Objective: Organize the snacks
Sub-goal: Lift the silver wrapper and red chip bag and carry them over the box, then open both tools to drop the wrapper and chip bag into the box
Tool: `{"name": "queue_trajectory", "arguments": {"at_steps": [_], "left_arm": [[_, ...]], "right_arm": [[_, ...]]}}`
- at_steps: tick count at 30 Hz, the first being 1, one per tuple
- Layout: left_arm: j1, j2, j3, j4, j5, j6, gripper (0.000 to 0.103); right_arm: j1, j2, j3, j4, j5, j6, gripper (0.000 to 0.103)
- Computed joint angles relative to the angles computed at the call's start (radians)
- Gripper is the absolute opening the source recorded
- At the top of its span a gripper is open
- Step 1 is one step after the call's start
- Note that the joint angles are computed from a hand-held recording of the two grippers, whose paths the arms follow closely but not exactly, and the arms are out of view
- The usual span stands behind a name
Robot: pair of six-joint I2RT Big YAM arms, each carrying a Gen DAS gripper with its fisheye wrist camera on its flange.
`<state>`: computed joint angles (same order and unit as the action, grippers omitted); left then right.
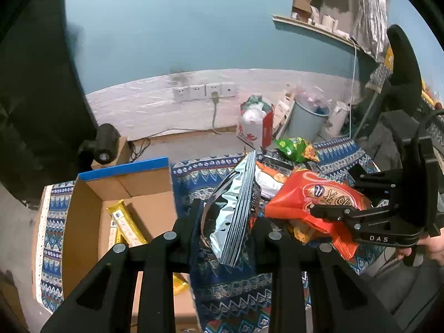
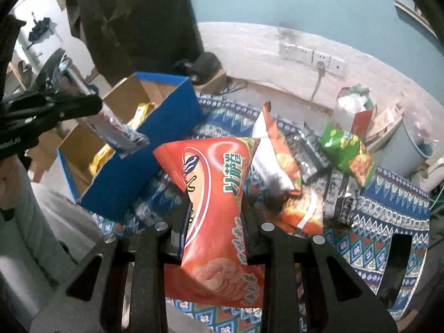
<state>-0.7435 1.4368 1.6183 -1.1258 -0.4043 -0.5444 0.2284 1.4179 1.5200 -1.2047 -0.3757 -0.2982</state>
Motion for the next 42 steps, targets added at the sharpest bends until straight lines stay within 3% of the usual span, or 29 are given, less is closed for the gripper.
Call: {"name": "queue_trajectory", "arguments": {"at_steps": [14, 26, 42], "left_arm": [[0.07, -0.101, -0.102, -0.006, -0.032, -0.051, 0.028], [0.16, -0.193, -0.219, -0.025, -0.017, -0.113, 0.028], [0.282, -0.249, -0.334, -0.07, 0.066, -0.162, 0.028]], "right_arm": [[0.101, 0.071, 0.116, 0.019, 0.021, 0.072, 0.026], [0.218, 0.168, 0.234, 0.023, 0.023, 0.133, 0.027], [0.345, 0.309, 0.379, 0.023, 0.037, 0.195, 0.027]]}}
